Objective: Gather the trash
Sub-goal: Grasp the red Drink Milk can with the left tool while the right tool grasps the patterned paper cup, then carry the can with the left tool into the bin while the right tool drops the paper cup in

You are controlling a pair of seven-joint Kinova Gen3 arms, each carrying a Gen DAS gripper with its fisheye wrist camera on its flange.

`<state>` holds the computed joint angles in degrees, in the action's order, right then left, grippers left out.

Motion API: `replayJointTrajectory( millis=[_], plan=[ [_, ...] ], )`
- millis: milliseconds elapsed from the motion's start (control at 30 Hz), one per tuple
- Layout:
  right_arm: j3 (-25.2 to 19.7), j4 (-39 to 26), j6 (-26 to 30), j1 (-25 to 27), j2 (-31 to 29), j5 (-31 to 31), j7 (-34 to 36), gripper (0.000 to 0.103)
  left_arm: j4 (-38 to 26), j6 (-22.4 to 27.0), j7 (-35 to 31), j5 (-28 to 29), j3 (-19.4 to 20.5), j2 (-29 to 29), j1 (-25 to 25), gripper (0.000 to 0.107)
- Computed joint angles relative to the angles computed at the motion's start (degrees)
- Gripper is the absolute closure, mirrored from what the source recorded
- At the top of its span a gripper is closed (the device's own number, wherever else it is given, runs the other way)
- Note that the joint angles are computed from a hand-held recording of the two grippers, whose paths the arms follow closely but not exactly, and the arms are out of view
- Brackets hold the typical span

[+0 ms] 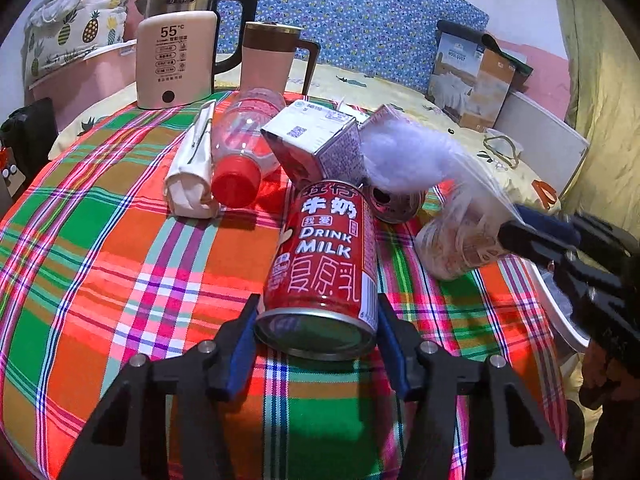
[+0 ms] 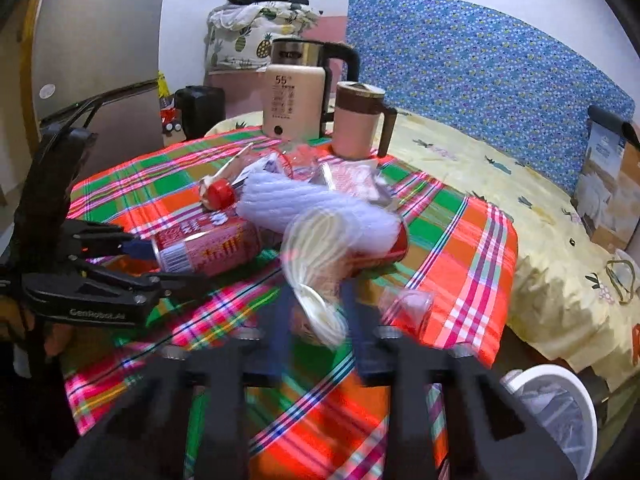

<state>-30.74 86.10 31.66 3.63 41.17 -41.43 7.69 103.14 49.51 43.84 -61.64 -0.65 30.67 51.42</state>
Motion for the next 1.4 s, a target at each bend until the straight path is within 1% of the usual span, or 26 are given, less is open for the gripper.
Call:
replayJointTrajectory(
  millis=[67,167,267,433,733,933,1000,1133,1300,1400],
  plan=[
    [0.0,1.6,-1.7,0.1,-0.8,-1.0,0.4,0.092,0.3,0.1,0.6,-0.6,-0.1,-0.1,0.4,0.051],
    [-0.1,2.1,-0.5,1.1,-1.1,-1.4,-1.7,0.092,0.1,1.6,1.6,-1.3,0.1,0.0,1.5,0.052],
    [-0.4,3.3,0.8,2.8,-1.7,-3.4,-2.5,0.092,0.0,3.0,2.3,-2.0,0.6,-0.2,2.3,0.052],
    [-1.7,7.1,0.6,6.5,-3.2,-9.4,-0.5,0.092,-0.6,5.5,3.2,-3.0,1.7,-0.4,3.7,0.053],
    [1.4,8.6,0.9,7.6,-4.5,-16.9,1.3,0.092,-3.6,9.4,1.2,-4.6,3.1,-0.3,4.8,0.053],
    [2.4,9.8,-0.4,8.9,-5.1,-22.5,4.9,0.092,-5.7,10.1,-1.2,-5.9,3.2,-0.2,4.7,0.053],
    [2.8,10.0,-1.2,9.4,-5.2,-24.6,6.1,0.092,-6.8,9.5,-2.7,-6.8,3.1,0.0,4.4,0.053],
    [3.9,10.3,-2.4,10.3,-5.4,-28.7,8.1,0.092,-10.0,6.2,-7.0,-8.4,2.7,1.2,3.0,0.053],
    [6.0,10.6,-4.8,10.4,-5.6,-32.9,9.5,0.092,-14.6,0.0,-12.5,-9.6,1.0,3.5,1.9,0.053],
    [7.6,10.4,-6.4,9.7,-5.4,-33.5,8.7,0.092,-17.8,-4.9,-16.3,-9.2,-0.1,5.3,0.8,0.053]
  ],
)
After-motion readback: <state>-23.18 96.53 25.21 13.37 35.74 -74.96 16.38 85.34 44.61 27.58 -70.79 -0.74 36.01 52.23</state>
